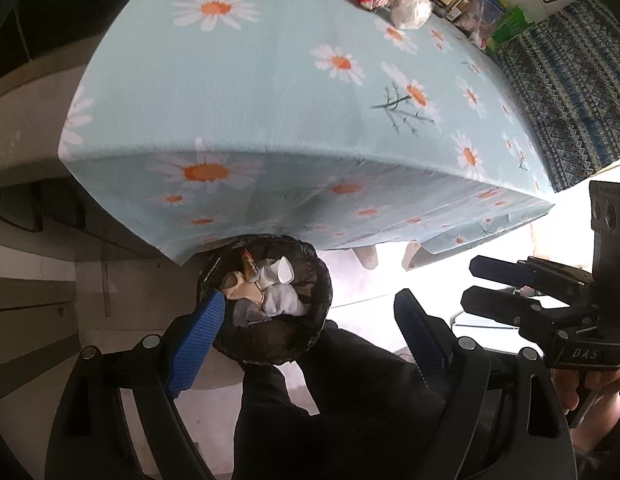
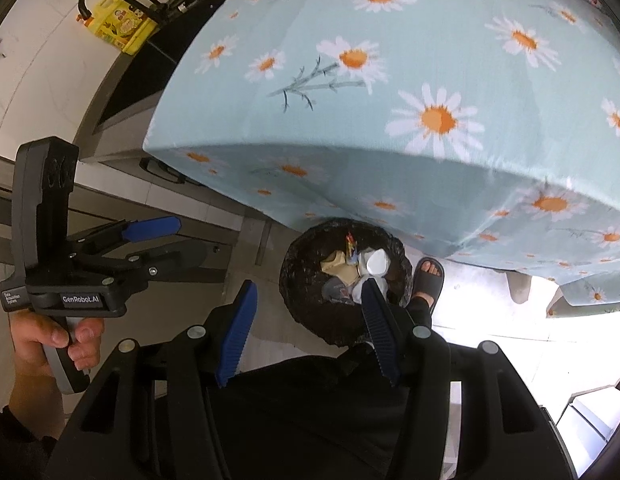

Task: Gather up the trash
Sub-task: 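Raise both tools back toward the remaining trash on the tablecloth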

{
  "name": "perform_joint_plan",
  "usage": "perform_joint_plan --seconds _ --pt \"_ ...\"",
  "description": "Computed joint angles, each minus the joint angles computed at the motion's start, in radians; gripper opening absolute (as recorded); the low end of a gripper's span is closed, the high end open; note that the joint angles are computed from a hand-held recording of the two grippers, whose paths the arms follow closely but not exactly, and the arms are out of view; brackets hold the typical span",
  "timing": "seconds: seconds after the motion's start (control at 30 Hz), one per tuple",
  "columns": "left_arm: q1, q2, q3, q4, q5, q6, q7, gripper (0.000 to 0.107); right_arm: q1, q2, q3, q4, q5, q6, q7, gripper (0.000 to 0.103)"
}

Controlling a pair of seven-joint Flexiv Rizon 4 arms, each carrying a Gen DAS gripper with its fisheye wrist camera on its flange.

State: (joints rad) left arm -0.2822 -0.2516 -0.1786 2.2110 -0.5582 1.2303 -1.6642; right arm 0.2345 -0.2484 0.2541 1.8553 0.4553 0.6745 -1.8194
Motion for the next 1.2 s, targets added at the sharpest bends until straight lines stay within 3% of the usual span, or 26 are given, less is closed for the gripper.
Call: perform_joint_plan --seconds 0.6,0.93,1.2 --pt "-0.002 0.016 0.043 -0.104 0.126 -0.058 -0.050 0.084 -0.025 -0.009 -0.023 -0.085 -0.015 0.038 -0.018 0.055" --pt "0.006 -0.026 0.066 -0.215 0.215 -0.103 -0.116 0.084 -0.054 -0.101 -0.027 -0.230 -0.043 0.021 -0.033 0.056" --pt "0.008 -0.070 0.087 -0.309 0.277 -0.133 -0.190 0.084 -0.070 -0.202 -0.024 -0.382 -0.086 -0.022 -0.051 0.065"
